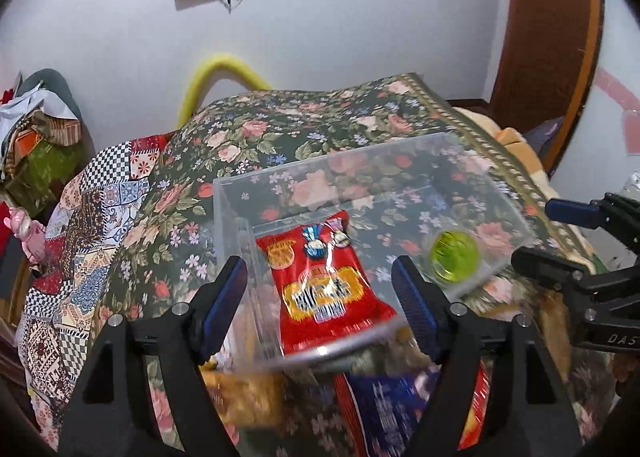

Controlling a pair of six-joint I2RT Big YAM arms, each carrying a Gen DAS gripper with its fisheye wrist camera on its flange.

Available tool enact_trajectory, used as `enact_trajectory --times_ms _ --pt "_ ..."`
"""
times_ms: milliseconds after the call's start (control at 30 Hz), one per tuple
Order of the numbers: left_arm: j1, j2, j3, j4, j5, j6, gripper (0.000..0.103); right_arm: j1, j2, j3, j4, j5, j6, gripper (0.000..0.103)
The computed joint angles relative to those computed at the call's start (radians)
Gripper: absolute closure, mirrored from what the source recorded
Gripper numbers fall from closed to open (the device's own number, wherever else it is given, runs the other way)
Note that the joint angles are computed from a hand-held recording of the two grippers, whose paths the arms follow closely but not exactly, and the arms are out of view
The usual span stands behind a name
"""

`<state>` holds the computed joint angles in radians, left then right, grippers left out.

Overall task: Organize snacks
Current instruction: 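Lower the red chip bag and green jelly cup into the clear box, open both tools, then grasp the purple-labelled bar with the left tool while the right tool grasps the wrapped biscuit pack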

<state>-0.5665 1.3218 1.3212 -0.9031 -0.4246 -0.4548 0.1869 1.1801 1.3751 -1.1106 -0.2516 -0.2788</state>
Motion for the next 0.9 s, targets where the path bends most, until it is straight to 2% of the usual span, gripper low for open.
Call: enact_trajectory --times_ms 200,500,733,900 --pt "-0.055 -0.104 -0.069 -0.028 -0.011 -0.068 0.021 -0.031 -0.091 -0.077 -0.025 0.012 -0.029 0.028" --pt "-0.184 -0.211 -0.163 -0.145 -0.047 -0.203 0.021 -0.102 -0.162 -0.183 -0.105 0.006 -0.052 0.028" --pt "-0.305 -0.237 -0.209 -0.198 -0.031 -0.322 0.021 -0.190 -0.235 -0.231 -0.165 -0.008 -0.099 0.028" --pt "-0.364 -0.229 -0.229 -0.201 -0.006 -0.362 0.021 -0.255 -0.267 -0.246 -0.201 -0.027 -0.136 0.028"
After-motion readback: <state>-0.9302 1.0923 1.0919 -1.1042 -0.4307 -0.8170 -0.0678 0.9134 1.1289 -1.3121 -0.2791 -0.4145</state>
